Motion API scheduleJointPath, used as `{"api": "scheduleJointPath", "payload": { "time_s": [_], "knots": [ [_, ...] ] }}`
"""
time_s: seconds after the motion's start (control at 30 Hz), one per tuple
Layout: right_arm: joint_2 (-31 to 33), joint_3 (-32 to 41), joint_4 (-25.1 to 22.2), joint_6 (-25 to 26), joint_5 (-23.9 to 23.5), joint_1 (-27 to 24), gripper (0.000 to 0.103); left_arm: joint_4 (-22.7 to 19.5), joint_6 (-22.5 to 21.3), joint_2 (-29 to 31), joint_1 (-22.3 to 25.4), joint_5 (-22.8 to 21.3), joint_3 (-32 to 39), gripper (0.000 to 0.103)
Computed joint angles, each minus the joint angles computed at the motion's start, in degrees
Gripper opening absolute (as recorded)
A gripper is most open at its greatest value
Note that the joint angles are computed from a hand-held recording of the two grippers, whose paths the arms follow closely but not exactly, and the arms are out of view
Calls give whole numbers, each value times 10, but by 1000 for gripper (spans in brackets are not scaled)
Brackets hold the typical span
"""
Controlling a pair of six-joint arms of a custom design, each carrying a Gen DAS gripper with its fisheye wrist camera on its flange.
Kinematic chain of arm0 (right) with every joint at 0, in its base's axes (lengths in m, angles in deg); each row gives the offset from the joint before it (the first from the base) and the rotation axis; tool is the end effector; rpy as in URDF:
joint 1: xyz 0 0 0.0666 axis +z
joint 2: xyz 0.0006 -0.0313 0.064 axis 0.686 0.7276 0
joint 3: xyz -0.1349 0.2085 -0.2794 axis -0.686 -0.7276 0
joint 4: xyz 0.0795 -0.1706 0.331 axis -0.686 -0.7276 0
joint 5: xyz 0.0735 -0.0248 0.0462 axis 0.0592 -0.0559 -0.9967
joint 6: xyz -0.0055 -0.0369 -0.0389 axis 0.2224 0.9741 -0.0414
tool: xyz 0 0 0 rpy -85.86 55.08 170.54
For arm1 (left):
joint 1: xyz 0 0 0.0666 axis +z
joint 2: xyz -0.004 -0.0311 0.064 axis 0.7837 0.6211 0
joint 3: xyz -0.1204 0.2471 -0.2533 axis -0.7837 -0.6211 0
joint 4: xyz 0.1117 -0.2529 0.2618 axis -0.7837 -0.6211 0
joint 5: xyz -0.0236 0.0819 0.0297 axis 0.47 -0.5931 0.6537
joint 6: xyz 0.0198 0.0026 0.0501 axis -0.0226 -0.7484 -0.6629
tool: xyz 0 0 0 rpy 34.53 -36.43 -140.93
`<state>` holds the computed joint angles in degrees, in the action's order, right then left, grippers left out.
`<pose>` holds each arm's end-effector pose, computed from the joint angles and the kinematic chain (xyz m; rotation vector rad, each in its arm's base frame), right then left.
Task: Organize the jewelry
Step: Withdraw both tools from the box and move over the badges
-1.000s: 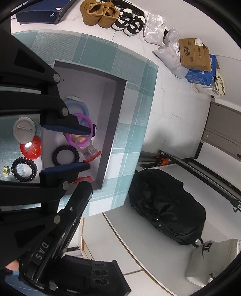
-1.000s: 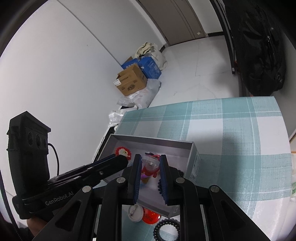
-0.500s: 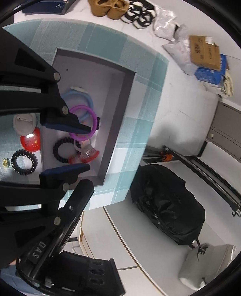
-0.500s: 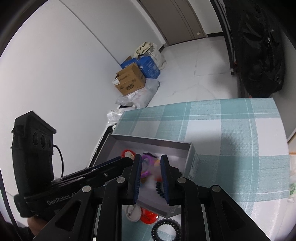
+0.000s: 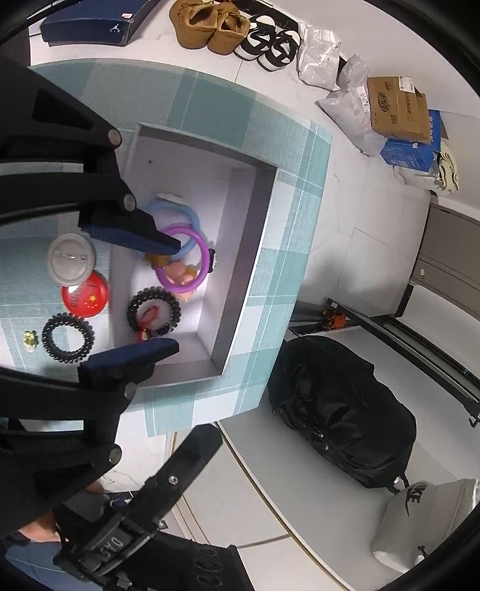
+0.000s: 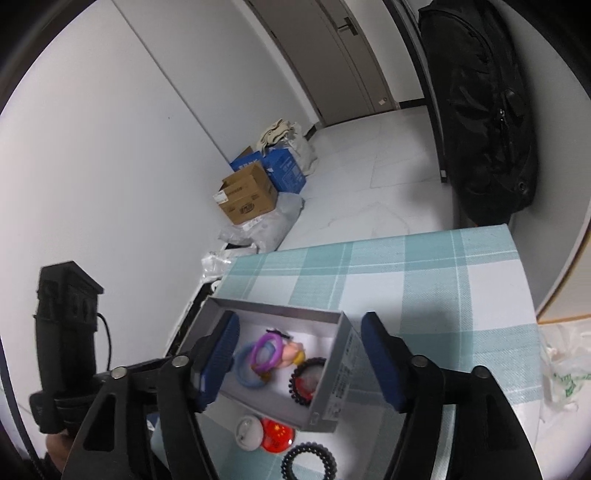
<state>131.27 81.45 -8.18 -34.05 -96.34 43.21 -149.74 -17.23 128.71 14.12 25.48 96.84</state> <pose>0.3978 0.0202 0.4938 -0.3604 2.3645 0.7581 0.3395 -0.2584 0.4945 -0.2928 2.5307 -0.5700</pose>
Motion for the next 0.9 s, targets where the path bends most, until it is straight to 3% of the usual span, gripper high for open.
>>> {"api": "scheduleJointPath", "payload": {
  "time_s": [0.17,0.47,0.57,0.63,0.9],
  "knots": [
    [-22,-16,20,-1,14,-3,85,2,-6,-12,-14,-27,-6,42],
    [-48,-46,13,13,27,-12,87,4,-17,-36,-44,-93,-22,49],
    [-64,-60,8,29,41,-9,87,2,-16,-45,-53,-110,-30,57],
    [-74,-69,4,38,48,-11,90,1,-11,-51,-57,-111,-39,62],
    [-102,-88,-19,50,43,-29,100,-21,-14,-57,-68,-88,-55,64]
  ]
}}
